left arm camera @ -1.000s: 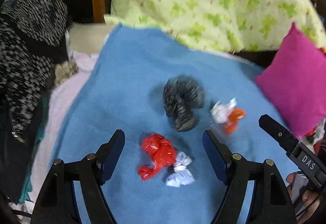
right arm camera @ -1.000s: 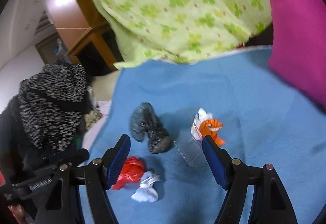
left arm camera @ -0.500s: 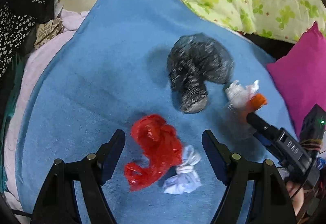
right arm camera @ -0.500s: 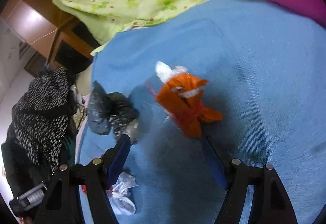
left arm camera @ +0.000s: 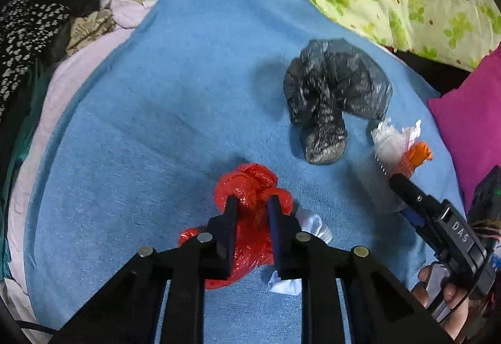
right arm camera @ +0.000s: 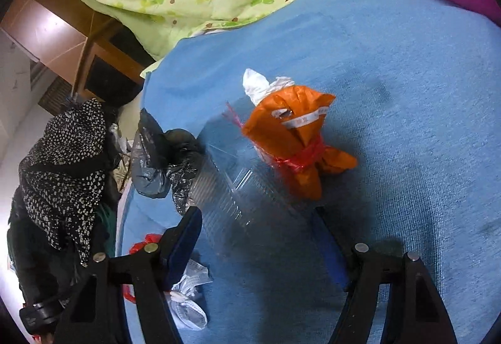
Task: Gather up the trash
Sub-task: 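Grasp the red plastic bag with the left tool while the right tool grasps the clear plastic tray, then carry the red bag and clear tray over the red mesh wastebasket with both tools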
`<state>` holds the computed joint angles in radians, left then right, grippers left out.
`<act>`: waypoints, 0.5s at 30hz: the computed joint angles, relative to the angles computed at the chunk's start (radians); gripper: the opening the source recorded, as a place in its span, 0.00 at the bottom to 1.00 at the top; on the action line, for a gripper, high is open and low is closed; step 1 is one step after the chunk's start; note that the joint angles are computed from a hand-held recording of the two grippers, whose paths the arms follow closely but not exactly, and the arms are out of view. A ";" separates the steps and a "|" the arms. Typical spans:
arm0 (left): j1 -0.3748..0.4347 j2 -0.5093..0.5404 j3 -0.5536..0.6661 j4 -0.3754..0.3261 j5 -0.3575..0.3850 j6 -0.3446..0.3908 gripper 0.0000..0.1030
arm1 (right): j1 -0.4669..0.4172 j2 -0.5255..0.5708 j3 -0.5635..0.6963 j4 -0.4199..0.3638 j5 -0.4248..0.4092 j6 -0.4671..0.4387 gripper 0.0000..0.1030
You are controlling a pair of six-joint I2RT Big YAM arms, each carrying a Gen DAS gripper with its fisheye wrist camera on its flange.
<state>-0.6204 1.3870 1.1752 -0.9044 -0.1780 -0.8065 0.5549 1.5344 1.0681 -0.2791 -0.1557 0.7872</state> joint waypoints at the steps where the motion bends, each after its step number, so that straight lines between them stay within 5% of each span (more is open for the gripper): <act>1: 0.000 -0.006 -0.003 0.005 -0.003 -0.001 0.18 | 0.003 0.001 0.002 -0.004 0.004 -0.003 0.72; 15: 0.010 -0.108 -0.049 0.094 -0.015 -0.016 0.17 | 0.105 -0.067 0.006 0.008 0.115 -0.137 0.71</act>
<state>-0.6108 1.2793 1.1266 -0.8104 -0.1928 -0.8229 0.6596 1.4675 1.0744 -0.2706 -0.0408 0.6503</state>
